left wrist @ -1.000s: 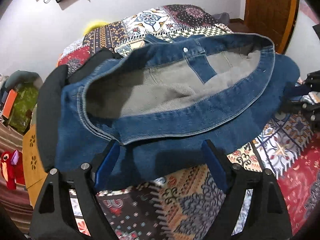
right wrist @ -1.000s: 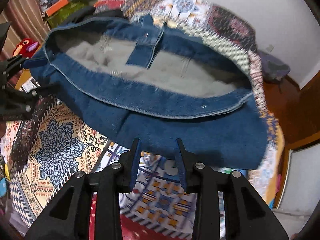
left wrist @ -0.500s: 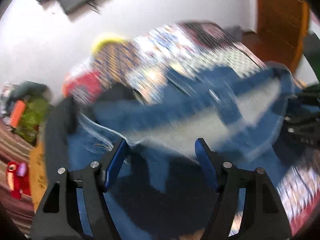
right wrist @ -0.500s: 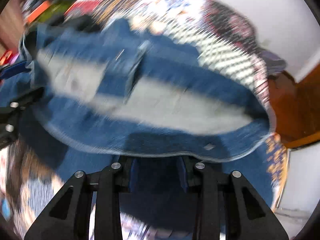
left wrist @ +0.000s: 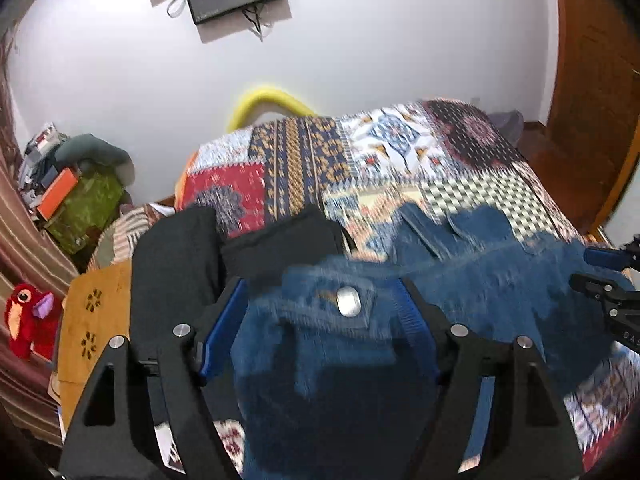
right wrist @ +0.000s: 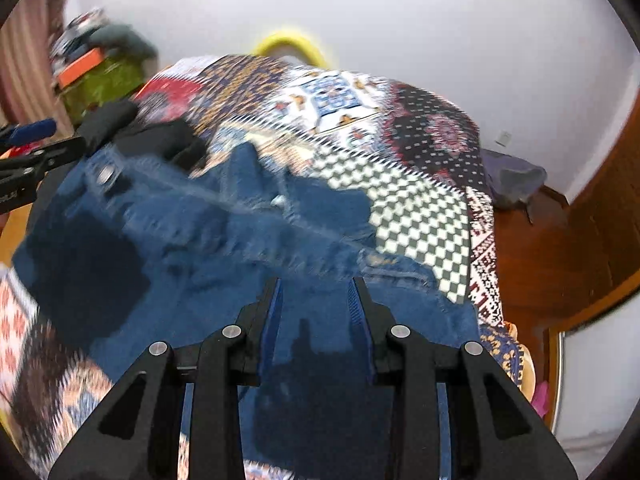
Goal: Fold large clothes
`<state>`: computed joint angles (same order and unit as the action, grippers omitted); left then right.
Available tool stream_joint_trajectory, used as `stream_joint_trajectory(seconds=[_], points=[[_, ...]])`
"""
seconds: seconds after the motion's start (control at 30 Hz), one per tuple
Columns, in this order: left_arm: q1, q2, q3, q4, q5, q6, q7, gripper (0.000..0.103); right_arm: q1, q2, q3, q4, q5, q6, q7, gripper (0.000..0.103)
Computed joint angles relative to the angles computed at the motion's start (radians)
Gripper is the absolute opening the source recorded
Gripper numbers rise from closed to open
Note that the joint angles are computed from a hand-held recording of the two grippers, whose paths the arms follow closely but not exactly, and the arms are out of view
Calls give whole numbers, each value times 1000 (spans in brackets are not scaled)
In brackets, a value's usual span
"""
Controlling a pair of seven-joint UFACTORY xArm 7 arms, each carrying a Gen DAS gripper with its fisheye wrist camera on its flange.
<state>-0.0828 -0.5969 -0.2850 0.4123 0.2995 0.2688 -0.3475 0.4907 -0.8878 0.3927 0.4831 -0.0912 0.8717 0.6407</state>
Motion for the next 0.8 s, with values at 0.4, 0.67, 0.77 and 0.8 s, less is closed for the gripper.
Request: stream_joint_trajectory(seconds=[0.4, 0.67, 0.77, 0.8], points=[[-133, -374, 172, -292, -211, 164, 58, 81, 165, -62, 42, -46, 121, 115, 48, 31], [-114, -661, 173, -462, -243, 275, -32, 82, 199, -90, 63, -46, 123, 161, 80, 31], [-143, -694, 262, -515, -302, 270, -9, 82, 209, -94, 63, -49, 130, 154, 87, 31], [-151, -672, 301, -526, -326, 242, 14, 82, 211, -96, 62, -52, 133, 149, 90, 31]])
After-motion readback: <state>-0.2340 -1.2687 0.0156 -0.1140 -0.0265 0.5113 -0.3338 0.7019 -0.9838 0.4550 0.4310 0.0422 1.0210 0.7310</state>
